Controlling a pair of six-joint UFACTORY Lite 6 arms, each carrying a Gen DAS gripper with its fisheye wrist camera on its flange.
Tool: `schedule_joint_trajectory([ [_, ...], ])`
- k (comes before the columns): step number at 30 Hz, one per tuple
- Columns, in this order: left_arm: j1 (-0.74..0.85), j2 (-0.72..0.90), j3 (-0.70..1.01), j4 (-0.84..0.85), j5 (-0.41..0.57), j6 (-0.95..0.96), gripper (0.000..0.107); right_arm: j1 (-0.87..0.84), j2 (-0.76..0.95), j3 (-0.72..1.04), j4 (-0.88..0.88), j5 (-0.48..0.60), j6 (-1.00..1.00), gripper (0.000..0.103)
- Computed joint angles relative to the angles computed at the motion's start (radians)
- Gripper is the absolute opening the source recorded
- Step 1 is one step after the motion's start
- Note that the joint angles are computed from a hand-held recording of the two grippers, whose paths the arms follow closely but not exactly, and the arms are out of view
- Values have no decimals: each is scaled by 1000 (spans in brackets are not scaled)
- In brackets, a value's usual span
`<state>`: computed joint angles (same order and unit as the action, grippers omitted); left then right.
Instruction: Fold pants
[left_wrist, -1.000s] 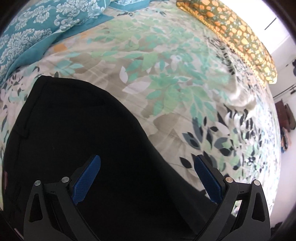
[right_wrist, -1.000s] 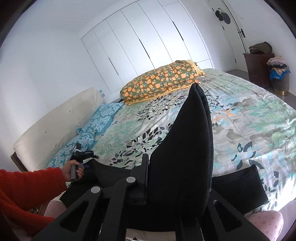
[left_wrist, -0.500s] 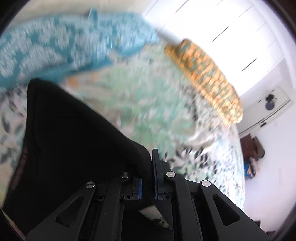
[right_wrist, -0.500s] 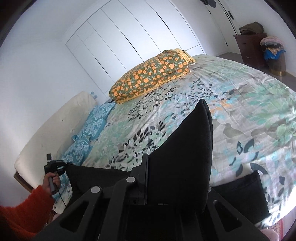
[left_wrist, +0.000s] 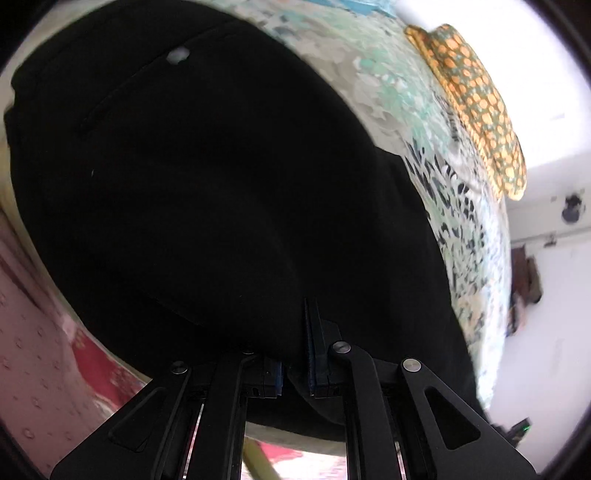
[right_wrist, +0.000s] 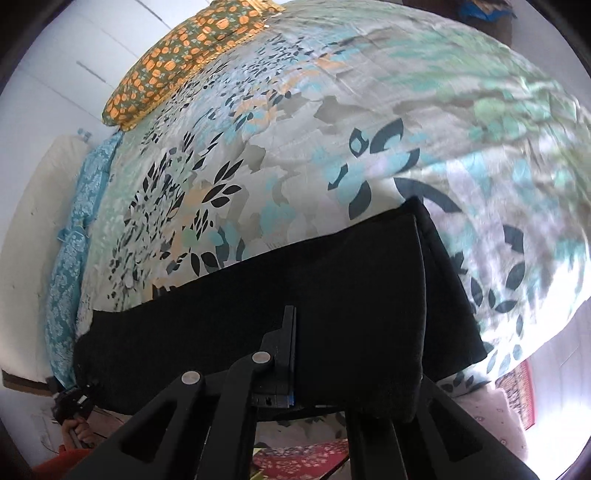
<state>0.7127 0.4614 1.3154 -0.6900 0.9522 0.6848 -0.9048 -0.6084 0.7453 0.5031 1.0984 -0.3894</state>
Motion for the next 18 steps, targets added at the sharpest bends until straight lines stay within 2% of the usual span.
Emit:
schedule_joint_trajectory([
  [5,-14,-23,-12,26,-1,-25,13,-38,41,-5,1,13,-42,10],
  [6,-13,-24,-23,21,-7,-21,13,-67,46,-3,12,33,-62,17],
  [7,-11,-31,-33,17,-11,-17,13,-96,47,-2,25,53,-78,30],
  [8,-7,-37,-42,14,-12,-9,13,-126,55,4,42,73,-101,38],
  [9,-2,-42,-48,10,-12,0,13,-141,58,3,56,81,-116,54],
  [10,-2,-47,-49,10,-8,-2,13,-150,58,9,59,87,-124,63],
  [14,4,-46,-44,2,-4,4,13,-178,83,53,35,111,-136,64],
  [18,-6,-40,-43,4,-20,7,13,-284,109,70,49,157,-176,64],
])
